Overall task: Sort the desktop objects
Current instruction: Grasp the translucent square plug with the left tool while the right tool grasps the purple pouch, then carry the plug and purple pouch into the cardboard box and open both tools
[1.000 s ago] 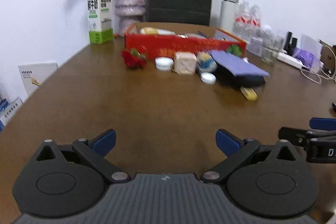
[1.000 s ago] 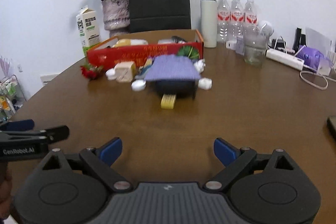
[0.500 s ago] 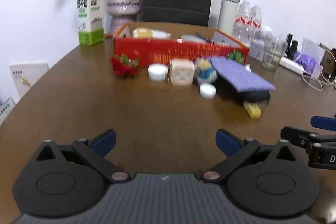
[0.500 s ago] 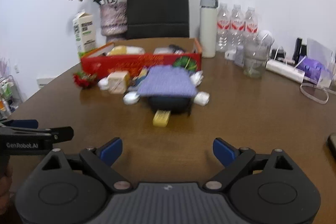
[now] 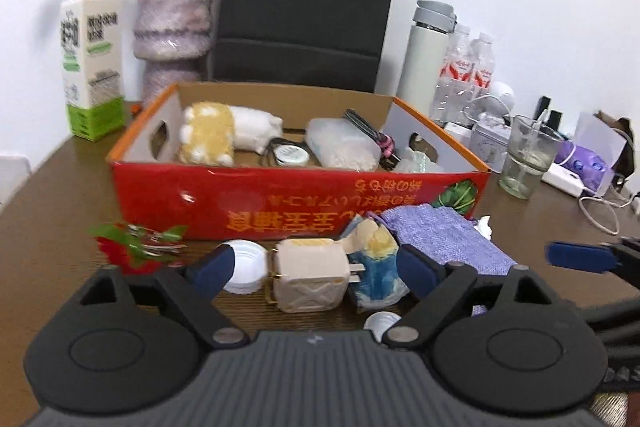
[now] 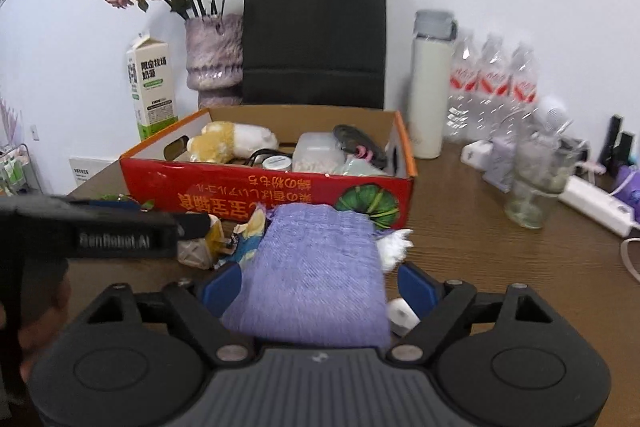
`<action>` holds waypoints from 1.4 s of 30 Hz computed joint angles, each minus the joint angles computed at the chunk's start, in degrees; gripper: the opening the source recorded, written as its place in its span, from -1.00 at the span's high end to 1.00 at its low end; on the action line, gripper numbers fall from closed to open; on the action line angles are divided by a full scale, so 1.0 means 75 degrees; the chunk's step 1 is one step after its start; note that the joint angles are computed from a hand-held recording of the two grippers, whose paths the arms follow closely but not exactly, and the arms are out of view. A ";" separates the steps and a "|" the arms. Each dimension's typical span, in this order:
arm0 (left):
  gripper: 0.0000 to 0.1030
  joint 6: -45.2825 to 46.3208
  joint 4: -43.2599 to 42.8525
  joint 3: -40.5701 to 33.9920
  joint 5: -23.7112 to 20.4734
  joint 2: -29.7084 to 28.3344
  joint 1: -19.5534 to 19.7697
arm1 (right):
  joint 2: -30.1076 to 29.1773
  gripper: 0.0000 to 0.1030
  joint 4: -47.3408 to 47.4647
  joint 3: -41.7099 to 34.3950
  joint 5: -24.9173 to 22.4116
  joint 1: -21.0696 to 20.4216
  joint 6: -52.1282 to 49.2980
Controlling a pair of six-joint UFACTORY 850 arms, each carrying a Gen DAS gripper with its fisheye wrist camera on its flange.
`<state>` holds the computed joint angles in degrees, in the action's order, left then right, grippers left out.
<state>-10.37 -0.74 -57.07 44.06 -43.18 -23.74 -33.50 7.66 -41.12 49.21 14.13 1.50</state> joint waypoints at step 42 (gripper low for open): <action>0.11 -0.0929 -0.0651 0.2800 0.1280 0.1666 -0.0399 | 0.0821 0.85 -0.1179 0.2171 0.2163 -0.0248 0.1993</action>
<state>-17.34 -5.62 -36.07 53.66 -30.68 -26.73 -27.34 -1.18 -24.84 65.44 12.26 16.45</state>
